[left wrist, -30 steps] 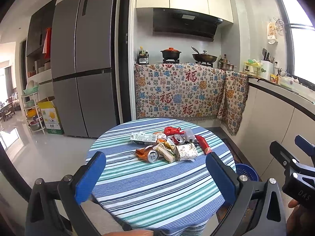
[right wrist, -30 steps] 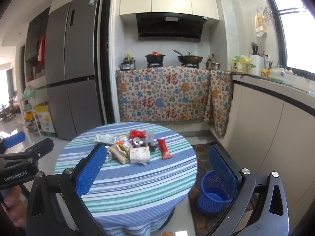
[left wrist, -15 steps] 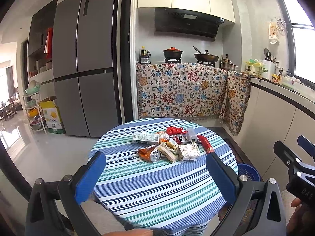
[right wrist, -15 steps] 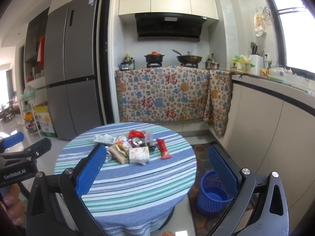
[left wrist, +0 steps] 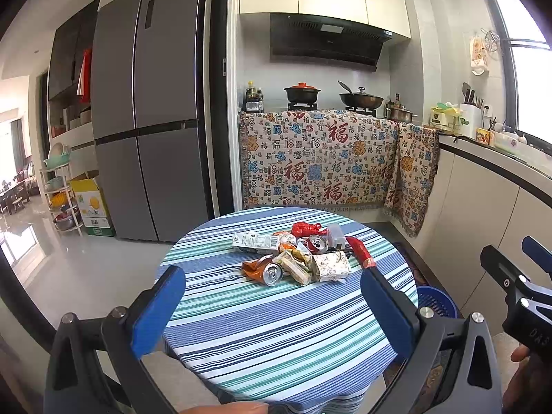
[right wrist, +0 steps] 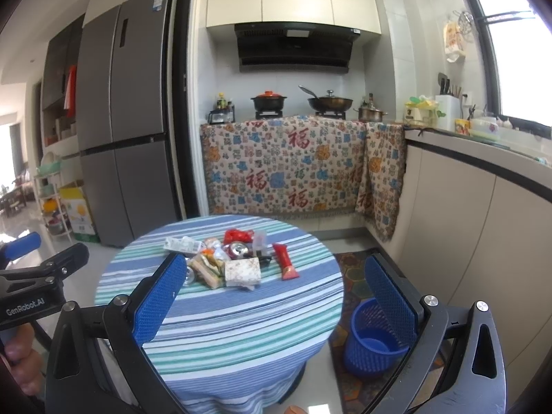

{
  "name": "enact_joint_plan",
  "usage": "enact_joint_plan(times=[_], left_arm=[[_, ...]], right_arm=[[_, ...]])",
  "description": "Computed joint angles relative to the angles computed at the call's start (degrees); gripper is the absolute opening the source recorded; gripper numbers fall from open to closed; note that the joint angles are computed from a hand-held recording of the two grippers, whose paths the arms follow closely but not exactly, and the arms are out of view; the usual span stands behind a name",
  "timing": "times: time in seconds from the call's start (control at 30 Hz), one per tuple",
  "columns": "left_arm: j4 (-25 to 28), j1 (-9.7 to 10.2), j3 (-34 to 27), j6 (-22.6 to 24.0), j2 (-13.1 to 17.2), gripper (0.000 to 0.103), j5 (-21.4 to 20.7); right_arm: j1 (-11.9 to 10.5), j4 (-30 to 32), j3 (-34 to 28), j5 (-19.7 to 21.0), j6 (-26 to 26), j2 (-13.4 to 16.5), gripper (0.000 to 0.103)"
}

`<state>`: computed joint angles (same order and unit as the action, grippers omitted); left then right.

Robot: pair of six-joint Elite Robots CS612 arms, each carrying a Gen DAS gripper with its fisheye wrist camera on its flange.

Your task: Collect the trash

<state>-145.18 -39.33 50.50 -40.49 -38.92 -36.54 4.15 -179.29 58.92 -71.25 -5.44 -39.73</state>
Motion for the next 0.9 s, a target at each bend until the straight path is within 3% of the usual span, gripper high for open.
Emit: enact_joint_plan(times=[0.9], left_arm=[[4.79,1.08,-1.50,-2.09,1.02,0.103,-1.41]], right_arm=[[0.19,2.73,-2.38,-0.35,0.01,1.85,0.103]])
